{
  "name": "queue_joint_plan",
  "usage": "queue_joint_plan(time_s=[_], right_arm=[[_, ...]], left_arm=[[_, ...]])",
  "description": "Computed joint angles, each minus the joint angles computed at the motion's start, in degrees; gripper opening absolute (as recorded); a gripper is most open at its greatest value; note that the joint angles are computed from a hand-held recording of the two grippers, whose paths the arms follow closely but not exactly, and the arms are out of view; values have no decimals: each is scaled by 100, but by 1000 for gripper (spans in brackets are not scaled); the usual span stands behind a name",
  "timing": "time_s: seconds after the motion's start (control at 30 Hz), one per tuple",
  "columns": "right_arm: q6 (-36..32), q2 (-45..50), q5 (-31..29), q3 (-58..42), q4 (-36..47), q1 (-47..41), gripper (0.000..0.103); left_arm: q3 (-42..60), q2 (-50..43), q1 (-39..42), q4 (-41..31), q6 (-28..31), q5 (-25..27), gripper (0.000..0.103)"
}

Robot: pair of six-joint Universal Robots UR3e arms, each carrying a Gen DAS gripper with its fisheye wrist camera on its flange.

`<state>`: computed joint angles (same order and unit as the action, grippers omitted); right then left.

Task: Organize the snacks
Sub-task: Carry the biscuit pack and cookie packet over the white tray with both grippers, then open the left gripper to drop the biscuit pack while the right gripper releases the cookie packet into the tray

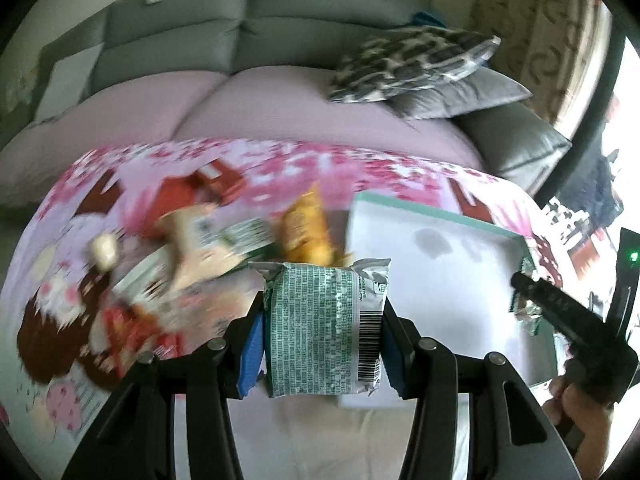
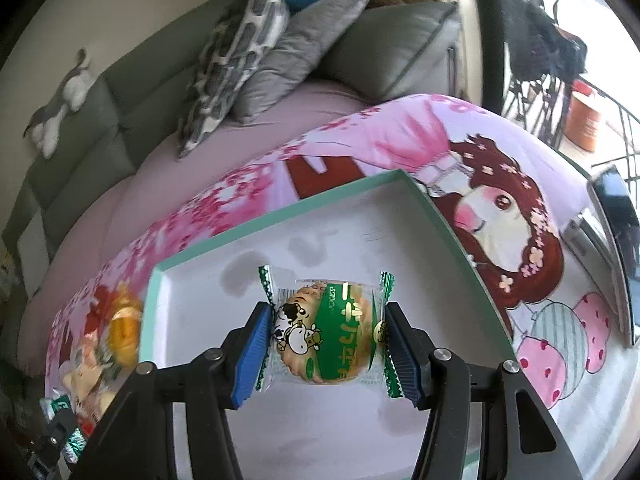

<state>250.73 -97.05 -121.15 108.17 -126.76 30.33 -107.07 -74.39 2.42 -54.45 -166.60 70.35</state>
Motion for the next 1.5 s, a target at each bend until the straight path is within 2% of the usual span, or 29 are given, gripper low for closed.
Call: queue_joint_plan(time_s=[0.17,0.3,0.47,0.73,0.9,1.1,1.17,1.2,1.23,1.3,1.5], right_arm=[[25,-139,-19,294,-232,-166,60],[90,-191,-121,425,-227,-264,60],[117,-297,-110,566,-121,-432,60],[99,-398,-62,719,-106,-565,60],[139,-372,-182,592,207,-539,60],[41,-371,-27,636,184,-635,60],[36,-350,-42,596,246,-631,61],[11,-356,-20,603,230,-650,61],[-1,-370,5,626,196,-664,61],[-18,-381,77,669,121,-692,61],[19,-364,125,641,202,-710,62]], left_arm=[[703,-1117,-799,498,-369,207,52],[1090,-1837,-1084,711,-680,114,52],[1555,-2600,-1554,1052,-848,475,52],[2153,-3454,-1854,1199,-873,737,52],[2454,-3732,-1949,1130,-893,802,52],[2677,-3954,-2043,1108,-907,922,52],[2675,-3957,-2042,1115,-928,911,54],[2663,-3948,-2033,1133,-948,899,59],[2655,-3939,-2031,1133,-978,915,72],[2640,-3908,-2024,1132,-1067,961,83],[2571,-3759,-2021,1069,-1149,1086,84]])
